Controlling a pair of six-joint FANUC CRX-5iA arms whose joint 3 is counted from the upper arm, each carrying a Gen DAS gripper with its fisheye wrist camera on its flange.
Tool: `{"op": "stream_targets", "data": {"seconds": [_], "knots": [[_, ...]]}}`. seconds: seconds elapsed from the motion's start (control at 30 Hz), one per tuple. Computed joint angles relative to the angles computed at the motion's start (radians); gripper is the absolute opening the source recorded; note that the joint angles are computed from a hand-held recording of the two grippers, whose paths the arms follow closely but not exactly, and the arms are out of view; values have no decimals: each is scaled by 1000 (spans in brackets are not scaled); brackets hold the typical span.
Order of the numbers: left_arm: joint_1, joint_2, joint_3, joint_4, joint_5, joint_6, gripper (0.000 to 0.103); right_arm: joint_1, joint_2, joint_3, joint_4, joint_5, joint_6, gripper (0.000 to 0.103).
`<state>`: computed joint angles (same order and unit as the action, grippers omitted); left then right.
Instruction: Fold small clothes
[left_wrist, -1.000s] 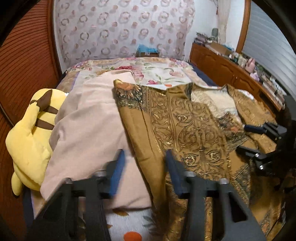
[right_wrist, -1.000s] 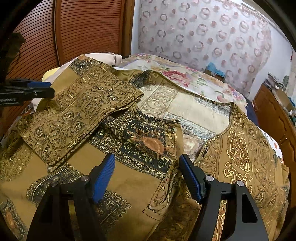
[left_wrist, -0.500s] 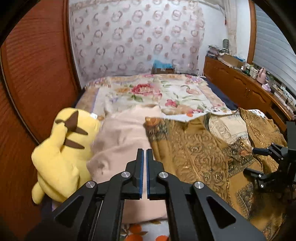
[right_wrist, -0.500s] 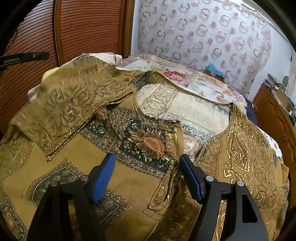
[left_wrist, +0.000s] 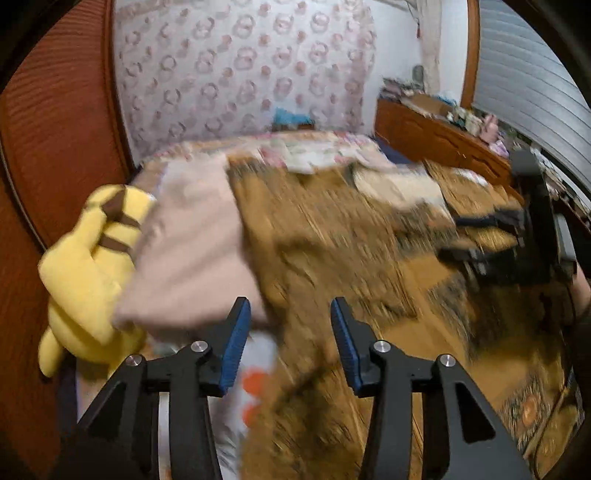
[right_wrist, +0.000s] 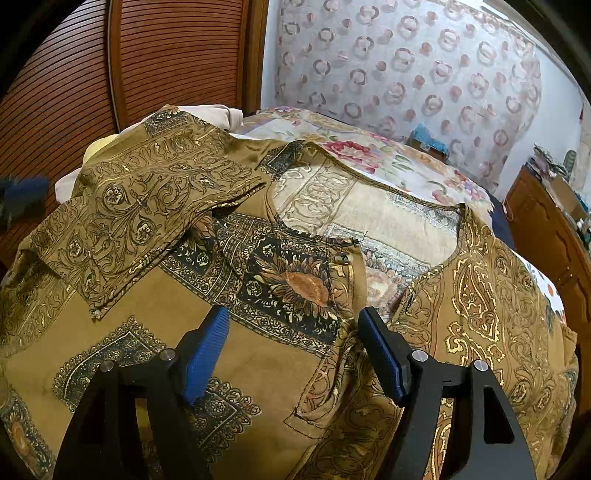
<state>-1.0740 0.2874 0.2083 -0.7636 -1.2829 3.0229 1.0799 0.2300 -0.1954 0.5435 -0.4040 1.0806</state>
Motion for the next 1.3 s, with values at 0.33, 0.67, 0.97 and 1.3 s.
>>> {"op": "stream_targets", "data": {"seconds": [0.33,0.67,0.97,1.3], "knots": [[-47,1,-15,-35,-53,123,4,1,0,1,-6,-1,0,75],[-113,47,73,-112,-180,137,15,0,0,4,-21,-4,8,76],[-158,81,137,-200,-212,158,91,-1,3,13,-39,-9,20,77],[-133,123,177,-155,-158,141,91,-4,13,46,-106,-31,67,80]]}}
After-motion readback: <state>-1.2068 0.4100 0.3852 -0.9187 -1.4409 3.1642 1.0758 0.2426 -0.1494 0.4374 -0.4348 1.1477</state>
